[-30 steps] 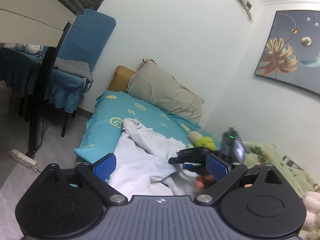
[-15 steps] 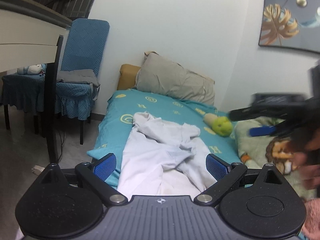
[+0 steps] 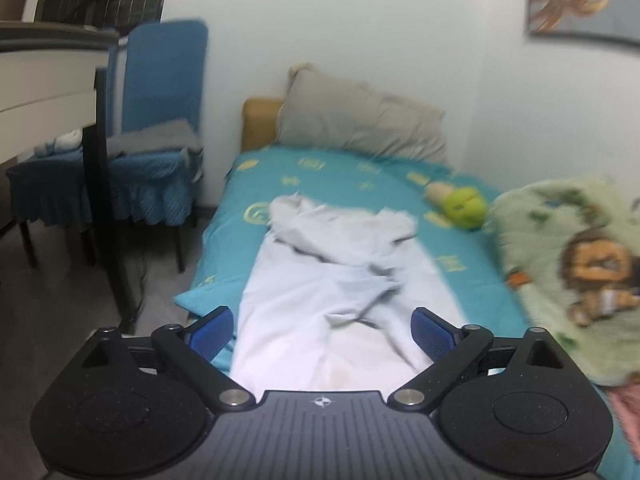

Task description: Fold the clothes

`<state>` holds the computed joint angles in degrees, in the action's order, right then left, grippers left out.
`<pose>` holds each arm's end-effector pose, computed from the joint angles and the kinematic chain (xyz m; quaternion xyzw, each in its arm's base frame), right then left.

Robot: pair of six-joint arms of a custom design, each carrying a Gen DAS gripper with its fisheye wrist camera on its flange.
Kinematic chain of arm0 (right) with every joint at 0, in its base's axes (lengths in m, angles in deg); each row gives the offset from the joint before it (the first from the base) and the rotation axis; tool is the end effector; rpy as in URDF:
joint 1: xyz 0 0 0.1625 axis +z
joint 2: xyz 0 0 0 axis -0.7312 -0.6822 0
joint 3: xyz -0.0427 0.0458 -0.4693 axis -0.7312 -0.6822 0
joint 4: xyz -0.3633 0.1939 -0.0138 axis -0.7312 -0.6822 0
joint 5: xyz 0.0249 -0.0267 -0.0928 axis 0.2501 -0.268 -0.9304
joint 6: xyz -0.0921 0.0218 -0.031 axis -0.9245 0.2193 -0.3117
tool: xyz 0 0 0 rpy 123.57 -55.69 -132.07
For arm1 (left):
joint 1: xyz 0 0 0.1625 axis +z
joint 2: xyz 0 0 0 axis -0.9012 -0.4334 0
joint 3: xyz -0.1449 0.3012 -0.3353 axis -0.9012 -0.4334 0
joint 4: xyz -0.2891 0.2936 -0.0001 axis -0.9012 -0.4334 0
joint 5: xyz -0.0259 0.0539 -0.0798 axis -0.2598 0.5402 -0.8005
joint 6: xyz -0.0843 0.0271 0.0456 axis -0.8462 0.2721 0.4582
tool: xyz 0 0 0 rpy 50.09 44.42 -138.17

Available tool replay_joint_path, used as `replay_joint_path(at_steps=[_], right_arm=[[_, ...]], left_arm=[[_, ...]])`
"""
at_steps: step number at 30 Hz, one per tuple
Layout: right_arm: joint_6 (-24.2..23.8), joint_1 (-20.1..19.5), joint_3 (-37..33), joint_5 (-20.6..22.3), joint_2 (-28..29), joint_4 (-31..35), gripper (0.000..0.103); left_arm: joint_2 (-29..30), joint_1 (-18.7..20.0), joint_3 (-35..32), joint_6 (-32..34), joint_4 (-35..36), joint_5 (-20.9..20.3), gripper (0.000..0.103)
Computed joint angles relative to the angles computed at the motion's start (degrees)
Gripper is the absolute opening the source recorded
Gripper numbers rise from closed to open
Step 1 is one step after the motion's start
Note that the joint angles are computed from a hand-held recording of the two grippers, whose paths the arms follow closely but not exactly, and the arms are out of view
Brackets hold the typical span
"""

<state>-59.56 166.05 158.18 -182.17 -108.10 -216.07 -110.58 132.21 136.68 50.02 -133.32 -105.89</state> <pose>0.4523 -0.6538 0.0933 0.1650 -0.8448 0.4733 0.1871 -0.0778 -0.6936 0.4539 0.2103 0.8362 -0.4305 0.2668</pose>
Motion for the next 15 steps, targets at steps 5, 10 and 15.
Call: replay_joint_path(at_steps=[5, 10, 15], right_arm=[[-0.60, -1.95, -2.11, -0.94, 1.60, -1.13, 0.086], [0.46, -4.11, -4.69, -0.76, 2.58, -0.39, 0.086], [2.14, -6.32, -8.05, -1.14, 3.83, 1.83, 0.086]], left_arm=[[10.50, 1.31, -14.43, 2.97, 5.03, 1.36, 0.093], [23.74, 2.57, -33.72, 6.21, 10.25, 4.03, 0.087], [37.08, 3.98, -55.27, 7.64, 18.24, 6.12, 0.076]])
